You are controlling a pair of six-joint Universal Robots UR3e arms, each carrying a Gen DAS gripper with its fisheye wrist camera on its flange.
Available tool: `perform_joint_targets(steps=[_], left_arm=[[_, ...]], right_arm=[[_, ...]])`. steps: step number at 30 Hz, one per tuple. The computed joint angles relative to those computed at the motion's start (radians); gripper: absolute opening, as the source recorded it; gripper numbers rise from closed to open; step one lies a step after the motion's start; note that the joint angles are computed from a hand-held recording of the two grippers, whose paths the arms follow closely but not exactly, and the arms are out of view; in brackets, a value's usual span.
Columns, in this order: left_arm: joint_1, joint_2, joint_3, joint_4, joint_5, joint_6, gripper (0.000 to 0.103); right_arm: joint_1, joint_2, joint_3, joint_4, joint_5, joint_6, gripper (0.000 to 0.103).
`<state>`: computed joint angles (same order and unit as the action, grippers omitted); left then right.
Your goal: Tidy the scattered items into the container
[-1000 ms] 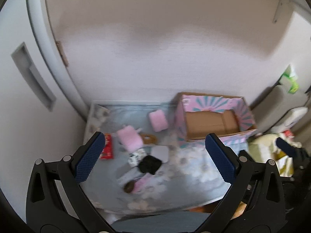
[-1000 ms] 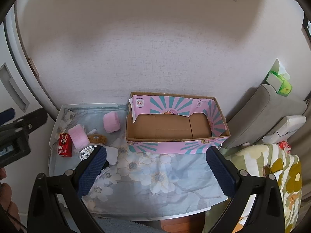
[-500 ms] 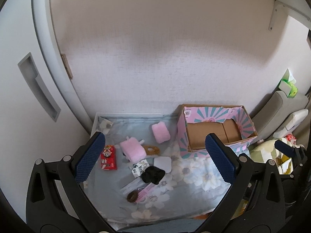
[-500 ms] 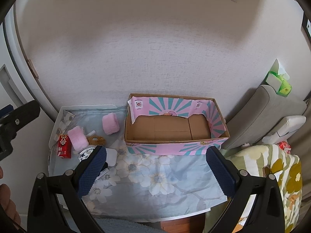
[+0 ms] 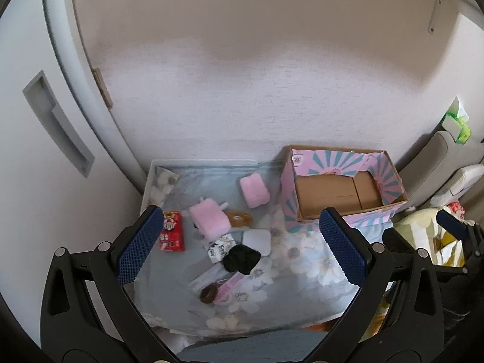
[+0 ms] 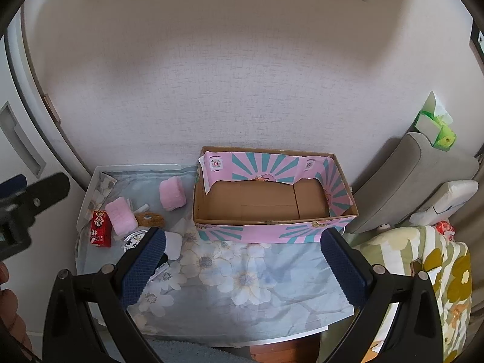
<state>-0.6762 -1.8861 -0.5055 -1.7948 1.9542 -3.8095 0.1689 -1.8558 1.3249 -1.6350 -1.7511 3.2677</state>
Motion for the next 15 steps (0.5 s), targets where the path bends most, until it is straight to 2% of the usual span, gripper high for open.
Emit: perform_joint_targets(steps=[15], left_arm=[[0.004,-0.020,0.040,0.005,0.016,0.027,0.102]], right_arm=[[-0.009,0.002,-0.005,-0.006,0.010,0.011,0.102]])
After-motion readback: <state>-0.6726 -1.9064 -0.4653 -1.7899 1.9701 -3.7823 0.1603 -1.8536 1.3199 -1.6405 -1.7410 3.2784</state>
